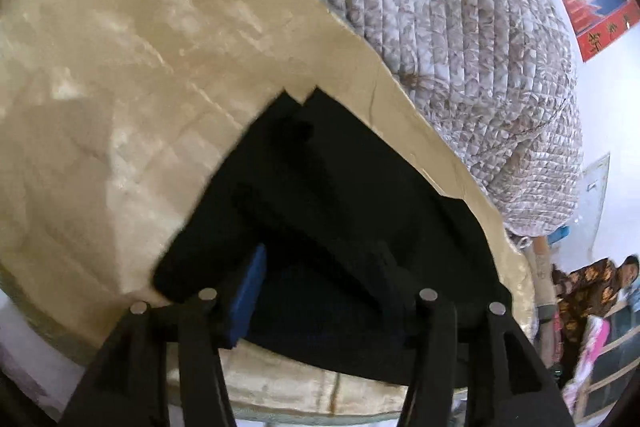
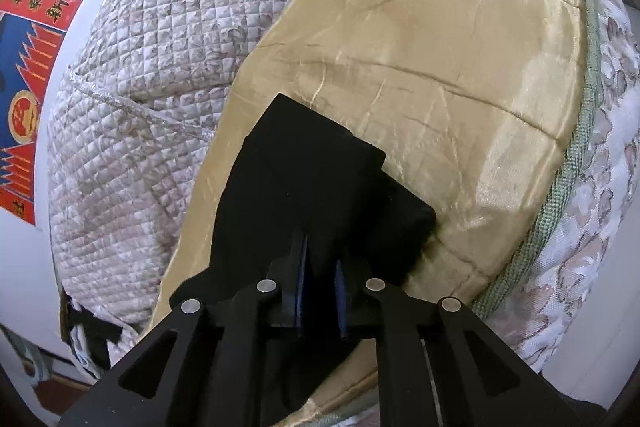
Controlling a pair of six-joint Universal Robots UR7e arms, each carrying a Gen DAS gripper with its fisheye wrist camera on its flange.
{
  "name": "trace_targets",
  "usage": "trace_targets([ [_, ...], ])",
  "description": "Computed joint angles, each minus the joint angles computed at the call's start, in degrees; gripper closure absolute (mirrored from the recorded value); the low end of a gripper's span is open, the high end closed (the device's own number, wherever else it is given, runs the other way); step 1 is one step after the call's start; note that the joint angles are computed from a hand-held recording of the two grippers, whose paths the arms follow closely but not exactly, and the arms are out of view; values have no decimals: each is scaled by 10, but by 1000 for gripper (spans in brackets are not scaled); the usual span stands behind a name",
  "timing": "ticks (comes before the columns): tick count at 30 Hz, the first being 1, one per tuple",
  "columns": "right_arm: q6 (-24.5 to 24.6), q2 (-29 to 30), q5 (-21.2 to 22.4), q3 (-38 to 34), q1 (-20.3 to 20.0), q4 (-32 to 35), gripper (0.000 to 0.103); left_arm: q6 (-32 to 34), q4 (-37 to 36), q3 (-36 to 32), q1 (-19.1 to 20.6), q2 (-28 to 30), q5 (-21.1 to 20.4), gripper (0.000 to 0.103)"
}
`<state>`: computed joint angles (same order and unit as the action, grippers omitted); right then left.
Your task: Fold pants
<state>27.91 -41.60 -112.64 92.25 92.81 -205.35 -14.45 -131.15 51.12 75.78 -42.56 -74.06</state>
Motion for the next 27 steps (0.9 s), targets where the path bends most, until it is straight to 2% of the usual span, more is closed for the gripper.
trace_targets([
  [2,-5,-1,-1,1,0,0,90,17,-17,13,-4,-2,6,37],
  [5,-3,-1,-1,1,0,0,90,26,-21,-4,-10,13,26,38],
  [7,-4,-1,-2,0,1,1,90,30,-27,-24,-11,29,43,44],
  [10,-3,-1,-1,-1,1,2,90,35,-7,-56,-14,50,89,94],
  [12,-5,-2,-2,0,1,4,90,28,0,-61,-12,51,88,95],
  [14,-10,-3,-5,-2,2,9,90,44,-23,-37,-18,37,103,96],
  [16,-19,-3,-13,-5,6,14,90,58,-58,1,-23,12,100,96],
  [21,-47,-8,4,8,11,-37,94,74,-109,69,-38,-42,100,96],
  [23,-40,-9,-12,5,12,-15,94,83,-106,75,-39,-43,124,96],
  [25,-16,-13,-13,10,8,13,94,54,-73,67,-32,-39,127,96],
  [27,-17,-16,-8,19,8,0,94,38,-58,73,-26,-43,129,96],
])
